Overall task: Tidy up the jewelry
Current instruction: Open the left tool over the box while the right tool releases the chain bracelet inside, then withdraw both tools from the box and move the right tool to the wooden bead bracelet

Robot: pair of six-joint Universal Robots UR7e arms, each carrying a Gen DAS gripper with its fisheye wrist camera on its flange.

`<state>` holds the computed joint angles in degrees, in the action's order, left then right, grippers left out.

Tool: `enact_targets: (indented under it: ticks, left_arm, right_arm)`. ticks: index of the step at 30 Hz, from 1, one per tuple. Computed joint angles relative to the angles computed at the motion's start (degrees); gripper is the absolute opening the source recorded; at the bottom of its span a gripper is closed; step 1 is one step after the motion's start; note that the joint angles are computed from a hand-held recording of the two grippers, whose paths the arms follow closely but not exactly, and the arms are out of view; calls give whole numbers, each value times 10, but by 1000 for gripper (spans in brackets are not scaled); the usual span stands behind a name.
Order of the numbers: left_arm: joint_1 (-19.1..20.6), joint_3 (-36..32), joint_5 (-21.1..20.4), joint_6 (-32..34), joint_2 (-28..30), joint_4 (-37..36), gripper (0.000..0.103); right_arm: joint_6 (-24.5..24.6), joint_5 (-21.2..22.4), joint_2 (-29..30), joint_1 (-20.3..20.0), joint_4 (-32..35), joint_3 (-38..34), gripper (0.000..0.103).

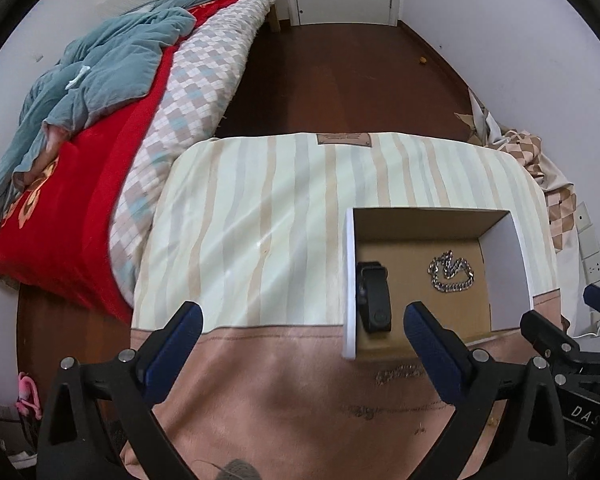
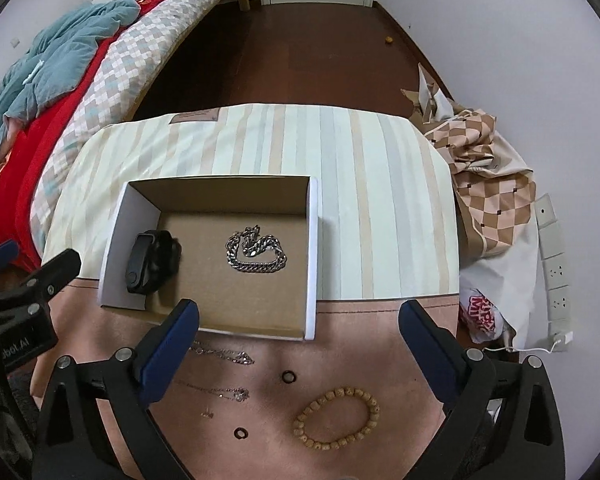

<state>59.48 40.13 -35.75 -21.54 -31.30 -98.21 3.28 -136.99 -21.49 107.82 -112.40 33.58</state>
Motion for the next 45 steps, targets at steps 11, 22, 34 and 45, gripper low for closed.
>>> enact_targets:
  ticks: [11,22,34,45]
  left_arm:
    - [-34,136,47,-22,-79,-70,102]
    - [-75,245,66,-33,-156,-123,102]
    - [-104,316,72,-45,-210,-163,102]
    - [-71,360,68,-130,-208,-115,103]
  right_arm:
    - [-3,-17,-56,26,-62,97,101]
    - [-18,-37,-131,65,-161,219,101]
    - [-28,-29,-191,96,-229,300,101]
    - [89,0,-254,30,-235,410,101]
